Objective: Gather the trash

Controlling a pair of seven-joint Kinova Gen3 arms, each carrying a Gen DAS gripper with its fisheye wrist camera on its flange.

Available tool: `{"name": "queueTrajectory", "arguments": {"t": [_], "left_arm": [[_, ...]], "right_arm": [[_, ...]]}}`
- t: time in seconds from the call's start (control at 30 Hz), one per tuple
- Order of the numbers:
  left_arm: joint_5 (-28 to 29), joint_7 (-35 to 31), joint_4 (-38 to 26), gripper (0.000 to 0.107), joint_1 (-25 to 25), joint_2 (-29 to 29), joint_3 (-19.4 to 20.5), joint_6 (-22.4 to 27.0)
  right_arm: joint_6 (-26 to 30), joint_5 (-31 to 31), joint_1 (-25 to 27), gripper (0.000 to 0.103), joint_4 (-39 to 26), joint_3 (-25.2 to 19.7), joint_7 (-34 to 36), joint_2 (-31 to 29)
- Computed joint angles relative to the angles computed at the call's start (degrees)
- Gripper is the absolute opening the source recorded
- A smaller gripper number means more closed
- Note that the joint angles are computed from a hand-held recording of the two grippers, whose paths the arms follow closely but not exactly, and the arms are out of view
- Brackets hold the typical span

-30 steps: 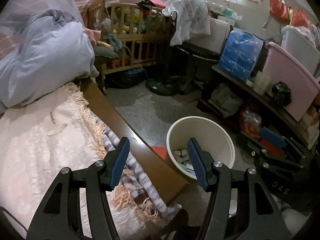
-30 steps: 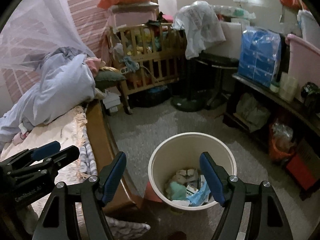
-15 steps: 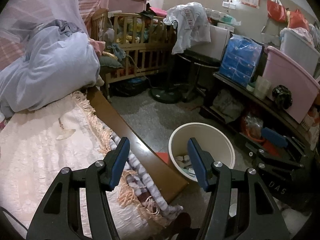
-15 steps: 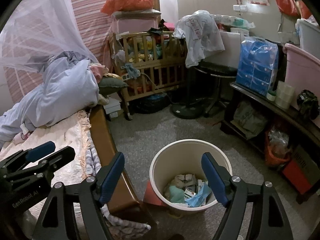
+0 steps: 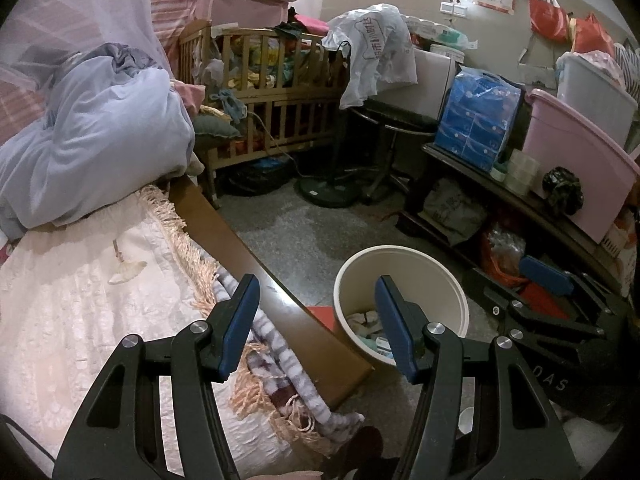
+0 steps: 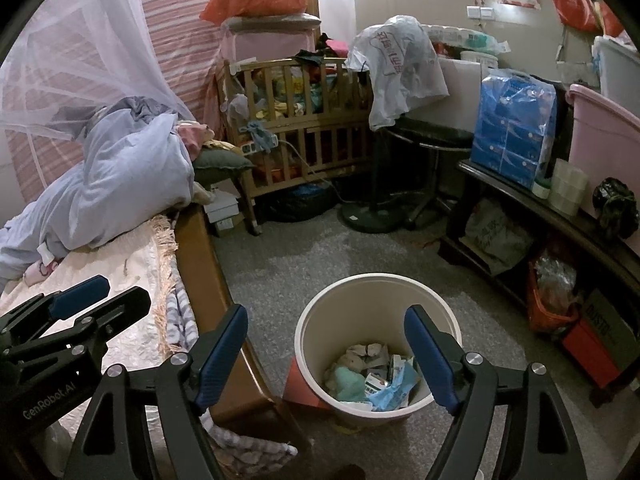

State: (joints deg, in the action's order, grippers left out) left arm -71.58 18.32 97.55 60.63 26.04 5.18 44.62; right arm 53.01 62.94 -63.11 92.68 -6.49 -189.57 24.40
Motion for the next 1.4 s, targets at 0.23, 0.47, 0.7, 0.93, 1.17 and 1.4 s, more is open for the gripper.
{"name": "queueTrajectory", "arguments": {"t": [0.23,0.47,0.7,0.93,1.17,1.4], "left_arm": [[-0.03,-0.36,-0.14,0.059,-0.19,0.04,-0.03,-0.42],[0.4,-0.9,-0.42,0.059,0.06,0.11,-0.02,-0.13],[0.5,-1.02,-0.41,0.059,0.03,0.13,-0.06,-0.27],[0.91,-1.07,-0.71,0.059,0.33,0.38,-0.14,-0.26],[0.99,-0.99,-0.75,0.059,0.53,0.48,-0.35,-0.35],[1.12,-1.18,-0.79,0.059,0.56,0.49,-0.39,-0.36]], "right_arm": [[-0.16,0.12,0.27,0.08,0.14,0.04,0.31,-0.09],[-0.16,-0.11,0.34,0.081,-0.01,-0.01,0.45,-0.04],[-0.41,-0.08,0.58,0.082,0.61,-0.11,0.5,-0.46],[-0.78,-0.52,0.9,0.082,0.84,-0.2,0.73,-0.51],[-0.93,-1.12,0.99,0.082,0.23,-0.07,1.53,0.12],[-1.14,-1.36,0.83,0.082,0.33,0.26,1.69,0.13]]}}
